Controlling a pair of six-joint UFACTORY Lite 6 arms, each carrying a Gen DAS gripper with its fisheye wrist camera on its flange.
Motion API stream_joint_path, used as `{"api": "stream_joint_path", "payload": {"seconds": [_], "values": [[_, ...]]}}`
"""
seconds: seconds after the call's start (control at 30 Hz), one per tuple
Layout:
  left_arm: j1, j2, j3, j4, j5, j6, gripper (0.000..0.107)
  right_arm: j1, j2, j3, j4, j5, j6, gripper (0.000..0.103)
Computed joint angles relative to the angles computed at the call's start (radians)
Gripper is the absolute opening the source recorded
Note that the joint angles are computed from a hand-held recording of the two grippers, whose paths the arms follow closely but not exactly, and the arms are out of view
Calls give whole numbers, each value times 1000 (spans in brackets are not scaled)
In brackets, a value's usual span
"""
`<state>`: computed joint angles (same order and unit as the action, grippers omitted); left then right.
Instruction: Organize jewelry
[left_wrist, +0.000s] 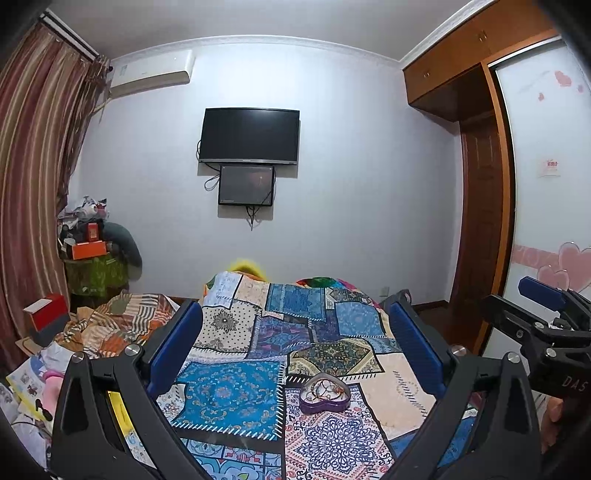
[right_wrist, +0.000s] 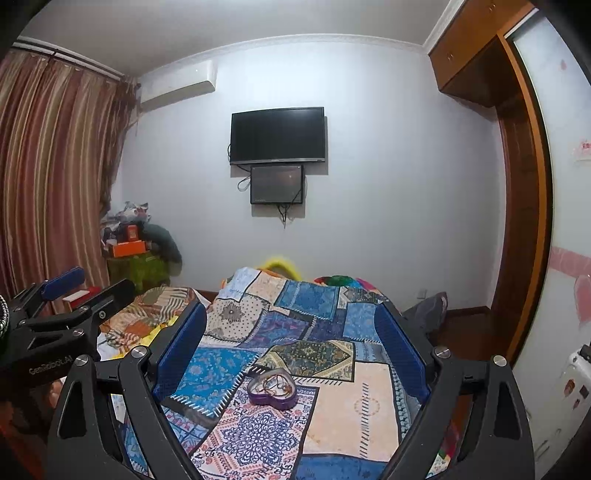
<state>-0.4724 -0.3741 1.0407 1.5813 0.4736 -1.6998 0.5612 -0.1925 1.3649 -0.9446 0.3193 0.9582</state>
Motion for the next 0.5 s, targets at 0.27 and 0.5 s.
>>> {"api": "stream_joint_path", "payload": {"seconds": [0.27,0.5], "values": [[2,21,14,-11,-1,9,101,-4,2,9,55,9,-54,91],[18,22,11,-10,-29,4,101,-7,7,21,89,15,-89,91]]}}
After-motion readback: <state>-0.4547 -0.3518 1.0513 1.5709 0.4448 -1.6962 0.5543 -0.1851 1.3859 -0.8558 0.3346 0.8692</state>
